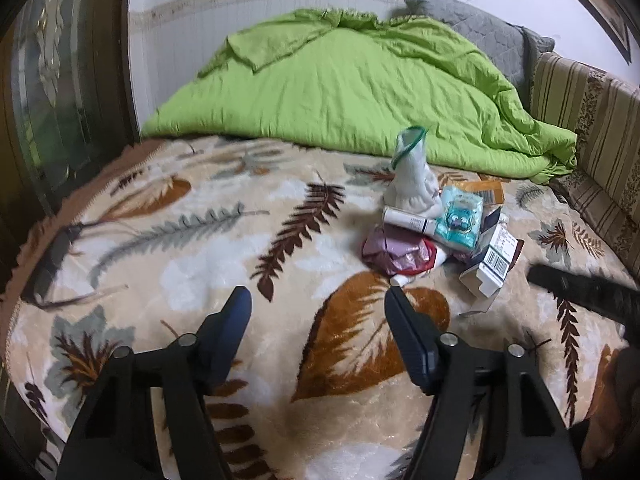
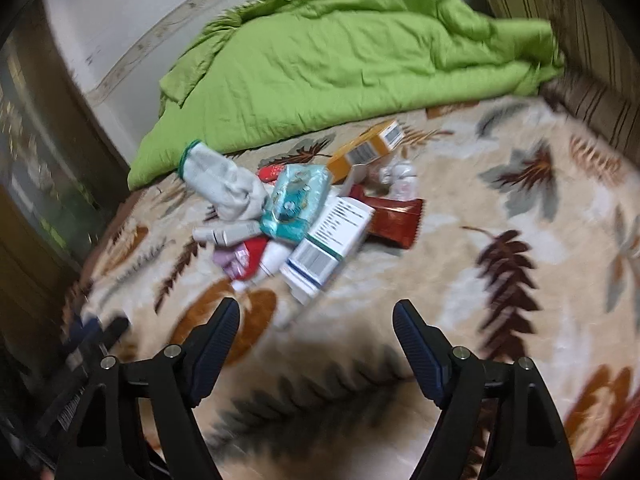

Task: Collect trash
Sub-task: 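Grasp a white medicine box with the right tool while the left tool grasps a white blue-striped box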

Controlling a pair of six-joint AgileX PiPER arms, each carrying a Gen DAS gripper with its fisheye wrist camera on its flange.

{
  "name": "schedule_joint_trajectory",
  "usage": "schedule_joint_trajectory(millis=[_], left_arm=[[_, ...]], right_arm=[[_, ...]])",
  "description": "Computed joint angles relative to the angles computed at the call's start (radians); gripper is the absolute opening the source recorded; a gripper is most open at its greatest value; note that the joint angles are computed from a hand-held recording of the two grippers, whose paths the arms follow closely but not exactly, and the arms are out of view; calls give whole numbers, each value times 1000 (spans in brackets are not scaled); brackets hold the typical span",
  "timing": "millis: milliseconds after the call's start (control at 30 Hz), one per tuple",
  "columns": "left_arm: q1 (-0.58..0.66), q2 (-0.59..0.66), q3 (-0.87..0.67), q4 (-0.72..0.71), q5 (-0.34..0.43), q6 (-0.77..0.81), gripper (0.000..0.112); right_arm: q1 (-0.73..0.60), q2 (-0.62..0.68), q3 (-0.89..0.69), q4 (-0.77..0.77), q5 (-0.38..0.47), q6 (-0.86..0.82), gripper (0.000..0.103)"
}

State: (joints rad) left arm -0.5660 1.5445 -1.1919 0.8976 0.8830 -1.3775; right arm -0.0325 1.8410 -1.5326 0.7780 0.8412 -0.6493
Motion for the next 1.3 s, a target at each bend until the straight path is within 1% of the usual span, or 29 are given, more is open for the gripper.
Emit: schedule_joint_trajectory(millis=[100,167,200,233,267,300,333,367,467,533,567,633,667,767,867,933,1000,1067,1100,1133,1167,1200,1300], left_arm=[[11,-8,7,-12,-20,9,66],[19,-8,4,-34,-32,35,66],[24,-6,-2,-46,-34,49,66],[28,-4,-6,-55,-37,59,66],[35,-3,-10,-69,-46,75,66],[50,1,-21,-101,-62,110,66],[72,10,-40,-146,-78,160,66],[88,22,-62,-177,-82,193,66],[137,63,-135,-282,-101,285,66],[181,106,-212,-405,-116,385,66],[202,134,-256,-474,-118,445,69],[234,209,-370,-585,-82,543,71],[240,243,-418,-609,-60,566,73],[248,383,-623,-655,56,651,78],[233,490,-785,-624,145,699,80],[224,572,-905,-568,209,717,80],[227,613,-947,-547,205,745,80],[236,658,-995,-545,225,778,78],[241,666,-994,-548,219,787,66],[245,665,-982,-554,206,794,59],[249,657,-961,-557,189,797,60],[250,630,-909,-548,151,781,59],[239,553,-772,-482,69,709,59]], right_arm=[[53,105,-163,-84,39,179,81],[81,155,-244,-153,48,277,79],[104,192,-298,-216,52,346,75],[108,215,-342,-238,75,381,70],[115,248,-386,-267,99,421,61],[116,273,-420,-290,123,446,55],[108,285,-432,-281,137,441,47],[94,291,-428,-252,150,420,46],[56,237,-312,-173,100,326,45],[33,195,-235,-119,71,254,45],[22,177,-201,-92,54,217,45],[6,138,-135,-54,19,166,45],[-4,119,-109,-37,6,144,45],[-21,108,-89,-12,-30,108,45],[-28,127,-112,-8,-27,110,45],[-29,148,-136,-13,-10,119,45],[-30,156,-143,-17,-5,120,45],[-32,150,-135,-13,-5,105,45],[-30,147,-132,-15,-10,100,45],[-30,144,-126,-13,-13,93,45],[-28,147,-132,-16,-12,92,45],[-25,147,-133,-19,-12,91,45],[-17,145,-132,-25,-17,83,45]])
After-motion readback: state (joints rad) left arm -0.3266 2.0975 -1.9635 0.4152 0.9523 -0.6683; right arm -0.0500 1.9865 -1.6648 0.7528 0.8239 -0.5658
